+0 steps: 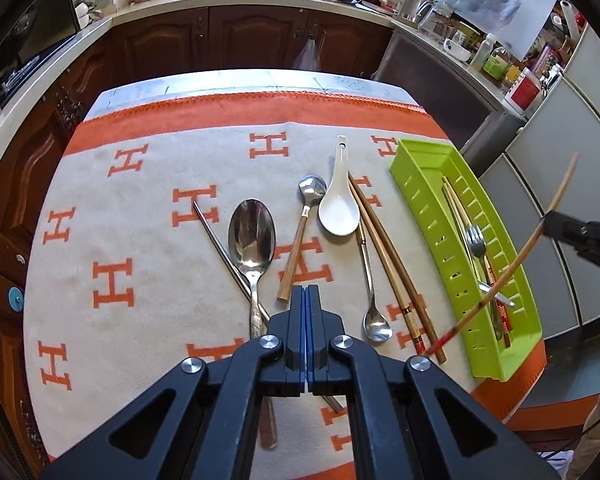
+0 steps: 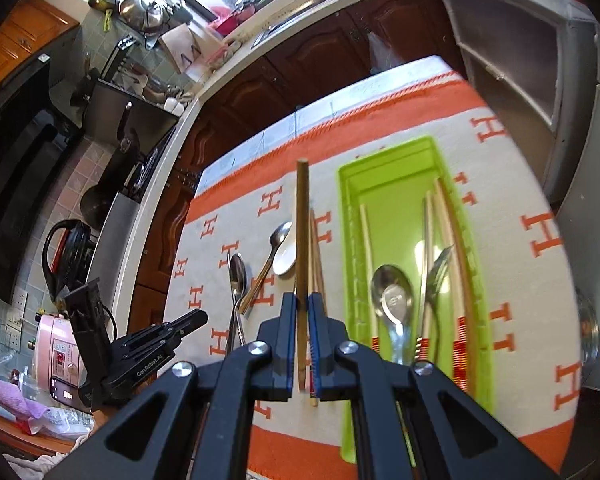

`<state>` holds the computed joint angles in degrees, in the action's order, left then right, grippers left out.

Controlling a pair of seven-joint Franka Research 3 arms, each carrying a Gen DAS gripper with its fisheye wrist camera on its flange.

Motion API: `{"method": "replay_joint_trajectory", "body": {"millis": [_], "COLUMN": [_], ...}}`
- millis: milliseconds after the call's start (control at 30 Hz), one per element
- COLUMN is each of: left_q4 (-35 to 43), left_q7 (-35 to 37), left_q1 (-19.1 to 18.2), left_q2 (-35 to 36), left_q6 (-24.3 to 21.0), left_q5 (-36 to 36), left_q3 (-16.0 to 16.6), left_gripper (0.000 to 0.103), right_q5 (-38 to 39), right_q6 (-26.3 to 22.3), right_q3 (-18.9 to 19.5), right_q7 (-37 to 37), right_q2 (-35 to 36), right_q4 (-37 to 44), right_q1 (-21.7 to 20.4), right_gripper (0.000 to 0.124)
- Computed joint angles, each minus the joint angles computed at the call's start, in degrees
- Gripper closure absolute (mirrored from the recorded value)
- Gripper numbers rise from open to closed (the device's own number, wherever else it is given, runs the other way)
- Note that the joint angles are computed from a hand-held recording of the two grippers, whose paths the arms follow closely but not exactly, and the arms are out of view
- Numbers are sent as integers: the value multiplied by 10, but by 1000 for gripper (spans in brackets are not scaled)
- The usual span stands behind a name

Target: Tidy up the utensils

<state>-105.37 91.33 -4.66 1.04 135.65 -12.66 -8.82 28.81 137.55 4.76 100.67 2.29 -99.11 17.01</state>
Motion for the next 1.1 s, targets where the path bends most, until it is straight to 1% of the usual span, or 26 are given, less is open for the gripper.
{"method": "replay_joint_trajectory", "body": {"millis": [133, 267, 333, 400, 533, 600, 667, 767, 833, 933, 1033, 1100], "left_q4": [8, 10, 10, 10, 7, 4, 3, 3, 4, 2, 2, 4], "left_q7": [-23, -32, -41, -45, -49, -50, -51, -49, -47, -45, -46, -48], "left_q1": [1, 5, 5, 6, 9, 10, 12, 15, 16, 17, 17, 17], "left_q2": [11, 20, 23, 26, 26, 25, 25, 27, 28, 29, 30, 32], "left_q6": [-6, -13, -16, -22, -26, -26, -26, -30, -34, -33, -33, -33], "left_q5": [45, 43, 52, 54, 61, 64, 62, 55, 51, 51, 52, 57], "left_q3": [1, 1, 0, -1, 0, 0, 1, 2, 2, 2, 1, 1], "left_gripper": [103, 103, 103, 102, 98, 97, 96, 96, 95, 93, 88, 87], "right_q5": [-9, -32, -44, -71, -135, -179, -182, -214, -231, -241, -267, -271], "right_q6": [9, 26, 29, 24, -9, -34, -45, -69, -95, -120, -143, -156], "right_q3": [-7, -8, -8, -6, -2, 2, 0, 3, 5, 4, 4, 1], "right_q7": [0, 3, 5, 17, 50, 72, 74, 85, 91, 97, 102, 98], "right_q2": [-26, -60, -72, -81, -93, -98, -106, -109, -97, -69, -22, 10], "right_q4": [-12, -32, -39, -42, -36, -31, -34, -27, -10, 16, 63, 97], "right_q1": [-7, -11, -12, -14, -20, -24, -25, -29, -30, -27, -19, -12], "right_gripper": [118, 118, 118, 118, 118, 118, 118, 118, 118, 118, 118, 118]}}
